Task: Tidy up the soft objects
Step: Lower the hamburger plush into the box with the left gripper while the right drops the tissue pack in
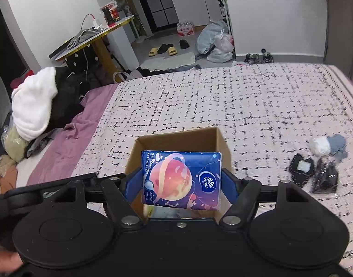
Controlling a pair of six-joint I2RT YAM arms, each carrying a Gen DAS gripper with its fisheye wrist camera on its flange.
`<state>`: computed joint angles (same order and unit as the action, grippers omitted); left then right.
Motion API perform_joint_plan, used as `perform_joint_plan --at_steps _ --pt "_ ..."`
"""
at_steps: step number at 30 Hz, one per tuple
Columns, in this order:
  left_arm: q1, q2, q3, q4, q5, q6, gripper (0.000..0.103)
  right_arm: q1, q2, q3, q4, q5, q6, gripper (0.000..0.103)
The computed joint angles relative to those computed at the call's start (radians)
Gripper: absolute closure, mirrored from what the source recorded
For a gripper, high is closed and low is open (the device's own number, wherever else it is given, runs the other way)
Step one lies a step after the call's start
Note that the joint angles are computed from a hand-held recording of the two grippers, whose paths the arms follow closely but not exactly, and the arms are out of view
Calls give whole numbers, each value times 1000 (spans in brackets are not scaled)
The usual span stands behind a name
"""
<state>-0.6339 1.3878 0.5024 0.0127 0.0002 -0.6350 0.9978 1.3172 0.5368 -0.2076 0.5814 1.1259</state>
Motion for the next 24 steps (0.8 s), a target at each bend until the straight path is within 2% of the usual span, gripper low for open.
perform_joint_plan --at_steps 7,12,13,16,24 --pt "71 -77 -31 -42 5 27 32 -41 78 19 92 -69 -13 34" --pt "88 -114 -35 -73 -9 30 32 -59 95 10 134 -110 -4 28" --pt "84 -122 -34 -81 -19 28 31 -65 93 5 136 -116 3 23" --pt "69 -141 -34 -92 -49 13 22 -53 70 -8 118 -101 31 17" --pt "-11 -183 -25 -143 -127 -42 16 -16 -71 -64 44 -51 56 8"
